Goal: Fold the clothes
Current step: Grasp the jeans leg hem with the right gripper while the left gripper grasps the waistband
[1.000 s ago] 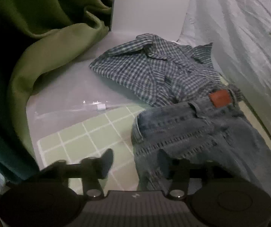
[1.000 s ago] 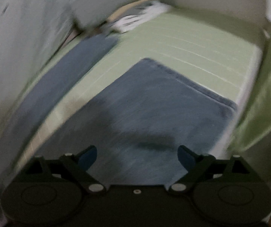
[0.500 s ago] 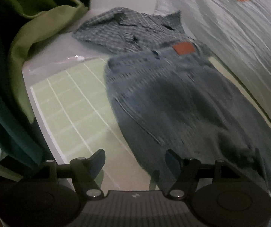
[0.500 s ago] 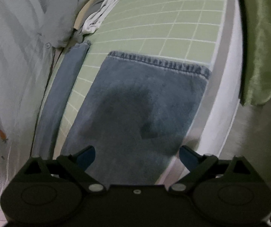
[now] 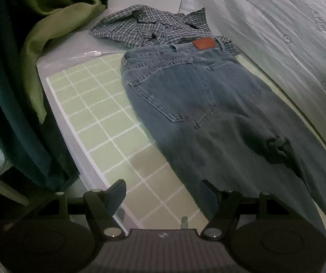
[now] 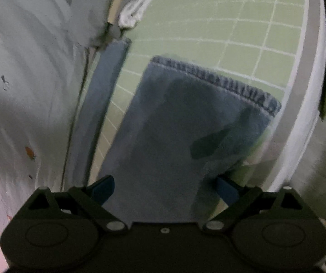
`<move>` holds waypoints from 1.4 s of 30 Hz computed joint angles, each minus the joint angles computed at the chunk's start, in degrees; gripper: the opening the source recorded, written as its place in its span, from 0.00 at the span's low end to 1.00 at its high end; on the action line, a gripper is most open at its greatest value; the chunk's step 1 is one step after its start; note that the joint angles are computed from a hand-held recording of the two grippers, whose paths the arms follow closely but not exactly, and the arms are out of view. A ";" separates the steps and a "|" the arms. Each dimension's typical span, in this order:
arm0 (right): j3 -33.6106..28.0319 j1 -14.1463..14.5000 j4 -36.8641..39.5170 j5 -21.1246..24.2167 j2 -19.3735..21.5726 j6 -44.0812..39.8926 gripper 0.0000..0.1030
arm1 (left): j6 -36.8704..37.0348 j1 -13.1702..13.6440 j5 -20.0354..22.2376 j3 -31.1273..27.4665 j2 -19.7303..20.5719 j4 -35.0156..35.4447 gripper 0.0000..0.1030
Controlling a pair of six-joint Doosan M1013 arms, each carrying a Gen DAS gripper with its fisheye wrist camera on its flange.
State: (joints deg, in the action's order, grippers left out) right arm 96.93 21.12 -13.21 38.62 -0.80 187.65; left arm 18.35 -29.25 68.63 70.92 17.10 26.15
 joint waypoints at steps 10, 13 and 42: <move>2.80 -0.99 8.24 -7.05 -1.11 -2.17 0.98 | 1.03 -0.64 1.21 -1.35 0.65 -0.87 0.71; 4.27 -0.91 10.69 -12.54 -0.97 -0.61 0.99 | 1.27 -0.38 0.60 -1.59 0.75 -0.68 0.77; -13.05 7.35 -25.42 20.06 11.69 38.46 1.00 | 1.69 17.01 -0.30 -12.23 11.11 -8.28 0.84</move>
